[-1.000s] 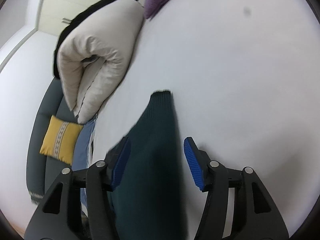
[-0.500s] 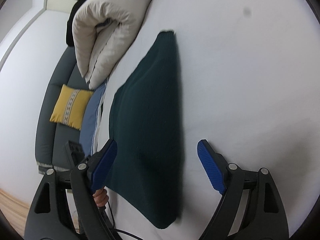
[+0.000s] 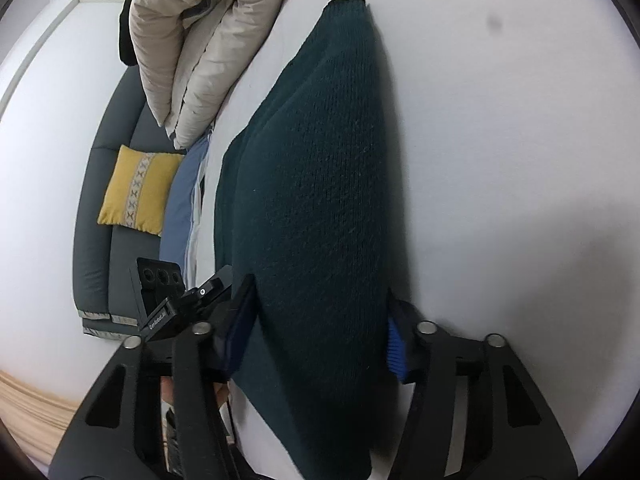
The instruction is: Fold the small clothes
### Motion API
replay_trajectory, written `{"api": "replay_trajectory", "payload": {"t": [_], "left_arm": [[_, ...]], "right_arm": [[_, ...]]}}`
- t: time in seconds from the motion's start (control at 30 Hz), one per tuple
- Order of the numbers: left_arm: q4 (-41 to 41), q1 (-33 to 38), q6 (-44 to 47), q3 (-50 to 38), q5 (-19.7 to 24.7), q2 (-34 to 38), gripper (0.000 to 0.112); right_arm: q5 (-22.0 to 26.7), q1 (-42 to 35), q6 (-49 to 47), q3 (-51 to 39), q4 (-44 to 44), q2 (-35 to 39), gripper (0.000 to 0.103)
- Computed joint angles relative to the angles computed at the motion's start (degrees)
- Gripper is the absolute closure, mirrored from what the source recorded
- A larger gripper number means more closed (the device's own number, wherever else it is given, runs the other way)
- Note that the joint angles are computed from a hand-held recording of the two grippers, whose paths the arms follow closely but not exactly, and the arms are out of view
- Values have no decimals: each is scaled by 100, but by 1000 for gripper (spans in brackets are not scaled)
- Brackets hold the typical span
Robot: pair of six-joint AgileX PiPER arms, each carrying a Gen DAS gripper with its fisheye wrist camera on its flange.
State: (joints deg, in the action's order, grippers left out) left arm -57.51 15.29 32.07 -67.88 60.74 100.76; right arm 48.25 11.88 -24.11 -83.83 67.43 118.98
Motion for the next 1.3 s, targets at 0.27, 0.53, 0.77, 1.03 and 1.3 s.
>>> {"api": "replay_trajectory", "payload": {"t": [0.27, 0.53, 0.77, 1.03, 1.3], "left_arm": [[83, -109, -86, 55, 43, -278, 86], [133, -875, -258, 923, -67, -1503, 87], [607, -1881, -1193, 2495, -590, -3529, 87], [464, -2052, -1242, 3541, -1020, -4052, 76], [2122, -2626, -3240, 3370, -1097, -5083, 68]], "right_arm": [[-429, 169, 11, 311, -350, -559, 67], [-68, -451, -701, 2028, -17, -2075, 67], [731, -1536, -1825, 4563, 317, -3839, 67], [1536, -3063, -3260, 6245, 473, -4518, 67], [1759, -3580, -2145, 6319, -545, -5874, 61]]}}
